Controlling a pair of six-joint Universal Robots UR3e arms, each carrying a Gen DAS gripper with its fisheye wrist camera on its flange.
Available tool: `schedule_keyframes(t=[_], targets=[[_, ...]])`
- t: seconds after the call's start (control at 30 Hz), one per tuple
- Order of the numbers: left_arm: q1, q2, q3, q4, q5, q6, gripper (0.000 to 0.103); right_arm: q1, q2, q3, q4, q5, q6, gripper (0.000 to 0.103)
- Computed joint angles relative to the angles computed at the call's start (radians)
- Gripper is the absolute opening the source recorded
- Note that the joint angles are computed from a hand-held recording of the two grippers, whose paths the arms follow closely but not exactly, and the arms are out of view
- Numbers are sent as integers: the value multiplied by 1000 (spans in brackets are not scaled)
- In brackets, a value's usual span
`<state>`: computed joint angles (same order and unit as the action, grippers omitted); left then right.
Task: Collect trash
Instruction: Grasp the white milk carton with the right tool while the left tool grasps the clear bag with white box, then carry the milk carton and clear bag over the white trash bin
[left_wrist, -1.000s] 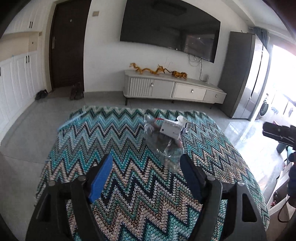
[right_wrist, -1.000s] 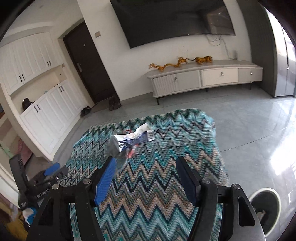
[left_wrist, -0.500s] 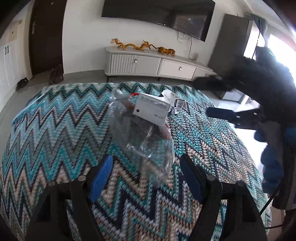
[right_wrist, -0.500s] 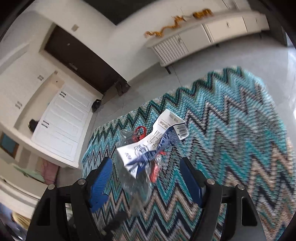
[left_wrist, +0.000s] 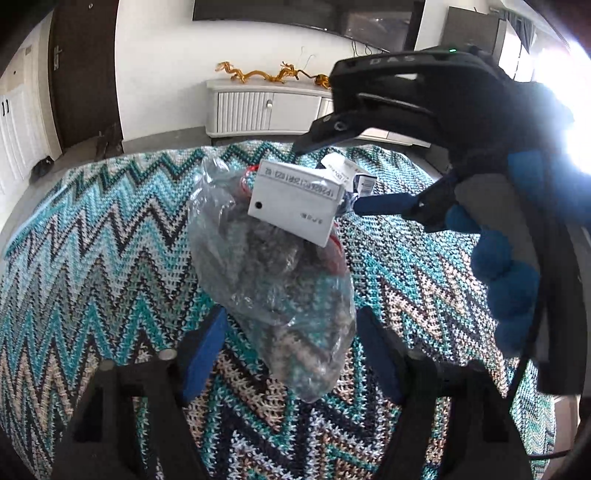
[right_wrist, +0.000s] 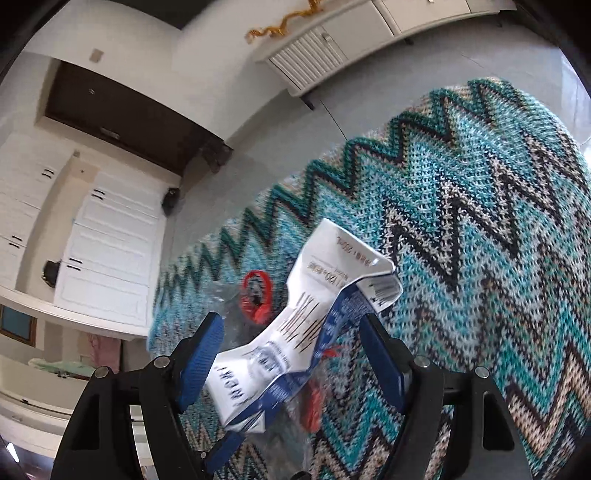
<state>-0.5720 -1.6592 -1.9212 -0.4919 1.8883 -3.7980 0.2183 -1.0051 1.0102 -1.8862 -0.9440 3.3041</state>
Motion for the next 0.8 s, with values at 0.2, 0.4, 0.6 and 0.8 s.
schedule_keyframes(t=[0.2,0.4,0.6,0.8], targets=[[56,-8,-13,38,-75,15,52,-20,60,-66,88,39,-40,62],[150,56,-102,99,-193,46,5,-89,-31,127,-6,145,-105,34],[187,152,-199,166,-232,38,0,-173,-182,309,-41,213,-208,34],[111,233,-178,102,-132,24,0,-313,-417,489,90,304,-381,34]])
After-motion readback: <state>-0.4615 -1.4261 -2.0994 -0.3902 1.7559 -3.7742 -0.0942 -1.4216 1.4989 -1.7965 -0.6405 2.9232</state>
